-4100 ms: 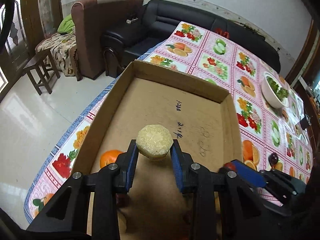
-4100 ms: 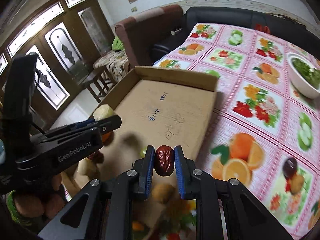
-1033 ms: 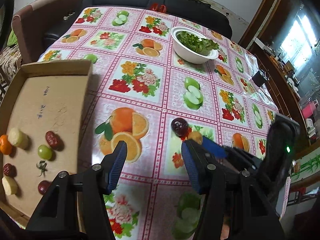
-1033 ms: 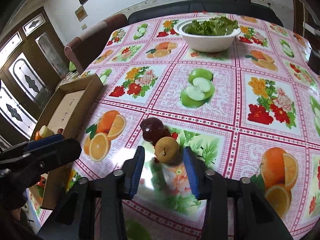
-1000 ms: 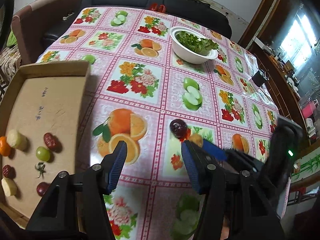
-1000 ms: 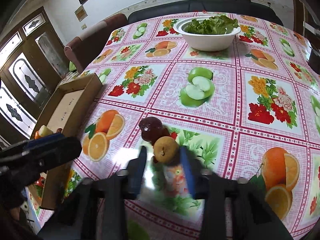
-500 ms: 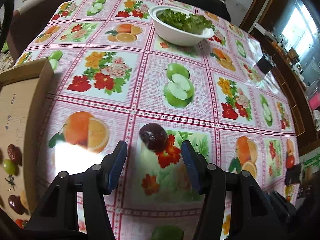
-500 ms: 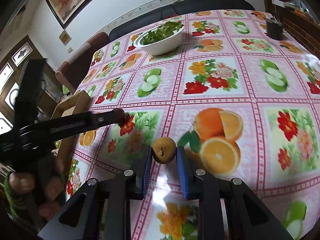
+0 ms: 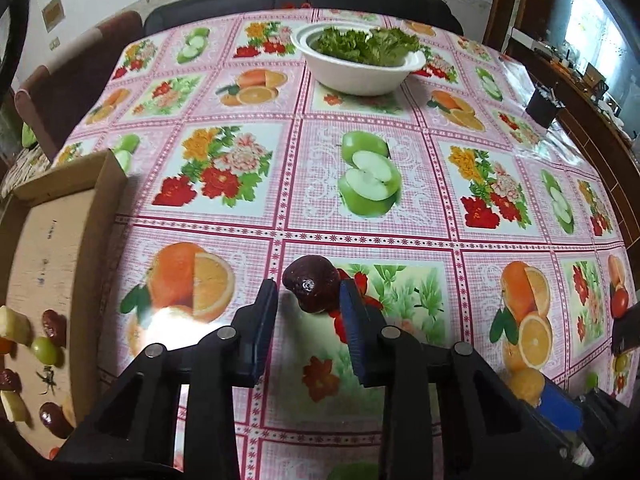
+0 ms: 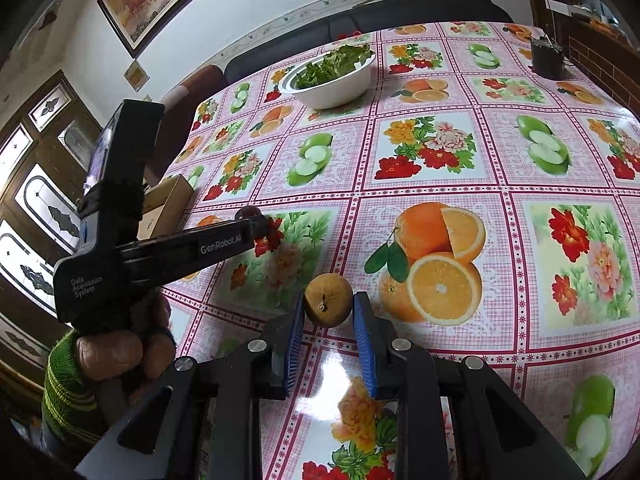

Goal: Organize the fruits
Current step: 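Grasp the brown pear with the right tool while the left tool approaches a dark plum, then close the left tool on the dark plum while the right tool holds the pear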

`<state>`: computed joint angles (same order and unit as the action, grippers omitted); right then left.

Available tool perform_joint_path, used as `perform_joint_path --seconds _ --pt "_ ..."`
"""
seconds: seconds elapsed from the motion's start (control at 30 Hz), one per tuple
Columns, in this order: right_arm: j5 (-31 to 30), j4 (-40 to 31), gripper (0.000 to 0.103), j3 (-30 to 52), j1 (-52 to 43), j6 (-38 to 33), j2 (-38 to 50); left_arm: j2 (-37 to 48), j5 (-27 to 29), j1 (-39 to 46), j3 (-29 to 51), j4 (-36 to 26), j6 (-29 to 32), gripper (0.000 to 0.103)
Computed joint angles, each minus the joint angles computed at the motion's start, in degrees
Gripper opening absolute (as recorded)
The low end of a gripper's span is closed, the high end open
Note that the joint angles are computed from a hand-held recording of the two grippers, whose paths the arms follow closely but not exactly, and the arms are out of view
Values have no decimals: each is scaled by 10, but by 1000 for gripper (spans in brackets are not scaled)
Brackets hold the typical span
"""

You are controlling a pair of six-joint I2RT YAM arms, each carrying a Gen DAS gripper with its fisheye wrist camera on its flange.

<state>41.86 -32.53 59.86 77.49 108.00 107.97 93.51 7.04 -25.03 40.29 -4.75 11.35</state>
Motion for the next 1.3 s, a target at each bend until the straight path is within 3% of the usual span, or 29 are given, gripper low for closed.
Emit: perform_joint_path --seconds 0.5,0.87,0.9,1.0,1.13,1.3 --pt "10 -59 26 53 22 21 20 -160 30 52 -84 -2 49 20" --pt "15 -85 26 76 36 38 30 -141 91 102 -68 -40 62 17" --pt "15 -86 26 76 37 39 30 -130 102 108 -59 -46 59 19" --pt "16 -86 26 75 38 40 29 -101 108 107 -42 -56 51 47" --pt "19 -86 26 72 39 41 25 -73 97 93 -28 -51 32 53" --pt "19 -72 26 56 39 42 17 -11 59 56 5 -35 -6 54"
